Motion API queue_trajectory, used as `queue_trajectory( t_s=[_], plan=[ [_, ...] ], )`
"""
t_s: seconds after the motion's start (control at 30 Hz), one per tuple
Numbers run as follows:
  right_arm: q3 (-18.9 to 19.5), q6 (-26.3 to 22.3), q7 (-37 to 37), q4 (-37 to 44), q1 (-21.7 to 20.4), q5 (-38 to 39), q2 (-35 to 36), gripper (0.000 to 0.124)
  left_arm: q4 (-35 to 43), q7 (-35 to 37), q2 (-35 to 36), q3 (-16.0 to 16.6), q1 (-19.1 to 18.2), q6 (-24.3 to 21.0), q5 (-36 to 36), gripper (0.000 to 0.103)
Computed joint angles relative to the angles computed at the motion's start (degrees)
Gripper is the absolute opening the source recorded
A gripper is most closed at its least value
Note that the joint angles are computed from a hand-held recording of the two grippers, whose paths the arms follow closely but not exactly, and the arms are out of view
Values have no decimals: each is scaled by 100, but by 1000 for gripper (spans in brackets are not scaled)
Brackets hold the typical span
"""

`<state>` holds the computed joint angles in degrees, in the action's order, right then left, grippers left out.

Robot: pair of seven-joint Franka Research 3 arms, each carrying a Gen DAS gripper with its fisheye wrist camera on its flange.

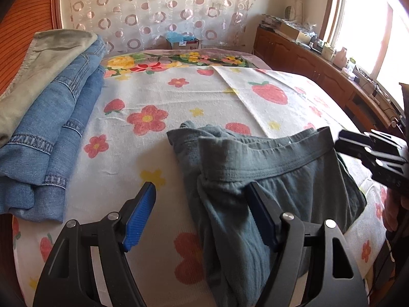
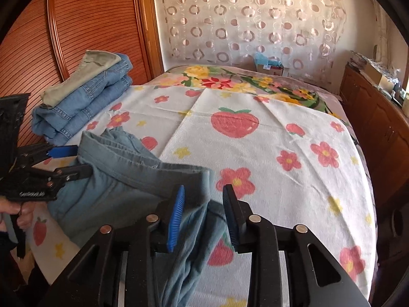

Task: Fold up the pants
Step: 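Tuck and straighten the folded shorts edge with the right gripper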

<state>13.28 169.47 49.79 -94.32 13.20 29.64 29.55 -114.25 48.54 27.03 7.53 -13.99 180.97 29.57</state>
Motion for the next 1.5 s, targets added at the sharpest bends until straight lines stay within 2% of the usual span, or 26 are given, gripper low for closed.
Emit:
queue_trajectory(
  t_s=[0.1, 0.47, 0.63, 0.7, 0.8, 0.87, 1.17, 1.43, 1.5],
  plan=[
    [68, -65, -62, -211, -99, 142, -128, 40, 139, -96, 100, 165, -136, -116, 49, 74],
    [-176, -360, 128, -339, -4, 108, -209, 40, 176, -81, 124, -73, 131, -162, 88, 74],
    [-256, -392, 280, -355, 48, 18, -232, 40, -46, -173, -36, 30, 19, 44, 115, 74],
    [-236, -369, 268, -400, 32, 24, -261, 40, -93, -58, -67, -118, 133, 61, 68, 74],
    [-240, -387, 295, -365, 40, 9, -238, 40, -71, 62, -47, -167, 157, 45, 17, 74],
    [-235, -407, 312, -321, 39, 6, -210, 40, -38, 154, -25, -318, 289, -14, -85, 74],
    [-88, -687, 223, 37, -78, 266, 2, 40, 146, 952, 185, -1619, 1450, -181, -958, 70],
    [-73, -852, 205, 241, -59, 424, 125, 40, 242, 1331, 312, -2060, 1806, -108, -1489, 58],
    [-71, -840, 169, 232, -49, 426, 125, 35, 240, 1408, 356, -2177, 1911, -23, -1581, 54]
  ],
)
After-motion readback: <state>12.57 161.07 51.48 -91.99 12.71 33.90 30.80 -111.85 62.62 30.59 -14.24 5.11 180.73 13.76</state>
